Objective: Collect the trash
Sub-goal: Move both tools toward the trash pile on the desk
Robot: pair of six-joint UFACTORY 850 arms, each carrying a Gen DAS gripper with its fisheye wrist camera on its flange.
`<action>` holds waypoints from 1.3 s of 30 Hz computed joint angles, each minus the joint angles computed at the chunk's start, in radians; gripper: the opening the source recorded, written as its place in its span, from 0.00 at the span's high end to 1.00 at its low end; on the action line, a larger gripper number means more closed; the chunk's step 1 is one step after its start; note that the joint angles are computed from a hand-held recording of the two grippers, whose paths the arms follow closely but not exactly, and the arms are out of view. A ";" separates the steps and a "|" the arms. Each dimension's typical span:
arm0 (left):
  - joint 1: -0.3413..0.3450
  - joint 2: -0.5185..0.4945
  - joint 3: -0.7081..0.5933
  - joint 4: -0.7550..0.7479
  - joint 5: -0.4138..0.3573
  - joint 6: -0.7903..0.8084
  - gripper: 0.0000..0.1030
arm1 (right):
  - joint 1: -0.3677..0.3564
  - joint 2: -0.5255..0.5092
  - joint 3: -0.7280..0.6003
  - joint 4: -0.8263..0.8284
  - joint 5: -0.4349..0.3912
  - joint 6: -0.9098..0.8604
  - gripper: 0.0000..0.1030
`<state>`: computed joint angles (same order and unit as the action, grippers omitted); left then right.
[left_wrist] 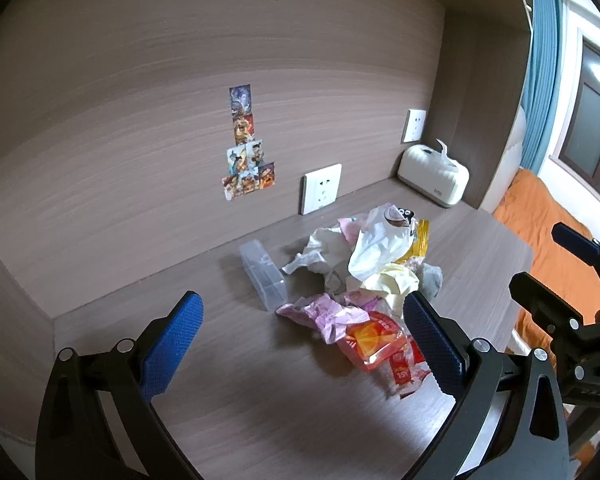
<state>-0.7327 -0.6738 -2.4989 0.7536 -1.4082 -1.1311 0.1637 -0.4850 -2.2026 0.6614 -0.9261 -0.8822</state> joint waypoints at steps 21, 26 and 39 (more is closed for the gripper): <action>0.066 0.104 0.204 -0.040 0.123 0.009 0.04 | 0.069 -0.005 0.026 -0.047 0.062 0.080 0.03; 0.097 0.111 0.231 -0.065 0.159 0.037 0.04 | 0.093 -0.055 -0.032 -0.103 0.049 0.169 0.03; 0.187 0.094 0.283 -0.159 0.221 0.071 0.04 | 0.131 -0.333 -0.416 -0.241 -0.093 0.358 0.03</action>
<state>-0.5457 -0.5796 -2.2159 0.5942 -1.1870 -1.0599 0.2948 -0.8180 -2.6185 0.4203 -1.0186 -0.5246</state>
